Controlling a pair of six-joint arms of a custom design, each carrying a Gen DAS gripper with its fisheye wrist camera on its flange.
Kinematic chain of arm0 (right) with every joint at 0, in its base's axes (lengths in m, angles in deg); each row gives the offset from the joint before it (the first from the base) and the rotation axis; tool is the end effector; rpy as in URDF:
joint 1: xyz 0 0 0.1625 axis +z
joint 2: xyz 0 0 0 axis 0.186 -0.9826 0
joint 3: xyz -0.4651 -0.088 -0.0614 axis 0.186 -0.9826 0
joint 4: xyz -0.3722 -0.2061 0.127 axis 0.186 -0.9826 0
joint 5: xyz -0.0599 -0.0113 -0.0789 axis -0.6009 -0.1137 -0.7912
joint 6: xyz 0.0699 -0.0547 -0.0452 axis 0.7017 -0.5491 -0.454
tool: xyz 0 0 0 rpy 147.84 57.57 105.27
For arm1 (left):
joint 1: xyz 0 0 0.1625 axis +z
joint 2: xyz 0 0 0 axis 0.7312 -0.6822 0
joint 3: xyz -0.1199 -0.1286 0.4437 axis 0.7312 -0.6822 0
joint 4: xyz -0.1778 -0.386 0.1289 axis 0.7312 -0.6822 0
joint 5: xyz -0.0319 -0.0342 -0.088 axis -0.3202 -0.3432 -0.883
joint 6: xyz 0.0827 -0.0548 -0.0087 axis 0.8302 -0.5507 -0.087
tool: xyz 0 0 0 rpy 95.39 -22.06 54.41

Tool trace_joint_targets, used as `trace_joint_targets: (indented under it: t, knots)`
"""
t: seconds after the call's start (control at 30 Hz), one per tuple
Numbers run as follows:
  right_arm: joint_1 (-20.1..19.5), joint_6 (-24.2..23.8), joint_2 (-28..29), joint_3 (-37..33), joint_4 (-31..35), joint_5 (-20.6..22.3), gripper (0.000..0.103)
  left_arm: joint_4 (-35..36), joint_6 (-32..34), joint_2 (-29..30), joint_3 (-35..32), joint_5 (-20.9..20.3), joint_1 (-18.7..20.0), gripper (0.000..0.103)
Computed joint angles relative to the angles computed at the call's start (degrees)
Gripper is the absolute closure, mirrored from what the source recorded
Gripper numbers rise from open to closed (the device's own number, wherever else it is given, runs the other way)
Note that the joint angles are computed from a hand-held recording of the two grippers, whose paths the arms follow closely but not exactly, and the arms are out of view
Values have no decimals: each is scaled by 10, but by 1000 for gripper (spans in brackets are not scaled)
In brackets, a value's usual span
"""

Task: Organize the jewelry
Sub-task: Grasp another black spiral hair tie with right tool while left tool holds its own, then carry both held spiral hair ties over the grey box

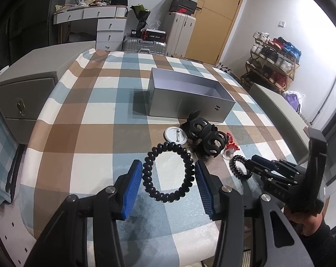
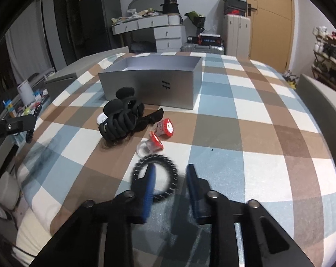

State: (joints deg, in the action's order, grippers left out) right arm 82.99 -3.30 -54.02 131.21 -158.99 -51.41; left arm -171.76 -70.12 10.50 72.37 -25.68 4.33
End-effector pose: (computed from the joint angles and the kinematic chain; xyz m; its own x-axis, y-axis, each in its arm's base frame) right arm 0.1606 -0.6674 0.1072 -0.6308 -0.6268 0.4574 -0.7649 0.6014 -0.2307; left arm -0.1754 -0.5607 0.1747 -0.8413 -0.1617 -0.5157 0.2820 0.6827 -0.6741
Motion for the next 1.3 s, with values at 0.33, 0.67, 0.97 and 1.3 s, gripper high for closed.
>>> trace_joint_targets:
  t: [0.33, 0.67, 0.97, 1.3]
  knots:
    - [10, -38, 8, -2, 2, -31, 81, 19, -11, -1, -3, 1, 0, 60]
    - [10, -57, 4, 14, -31, -18, 95, 25, -10, 1, -7, -1, -2, 60]
    - [10, -22, -27, 7, -16, 57, 95, 3, 36, 17, -34, 4, 1, 60]
    - [25, 7, -12, -63, 47, 132, 95, -20, 116, 45, -98, -3, 16, 60]
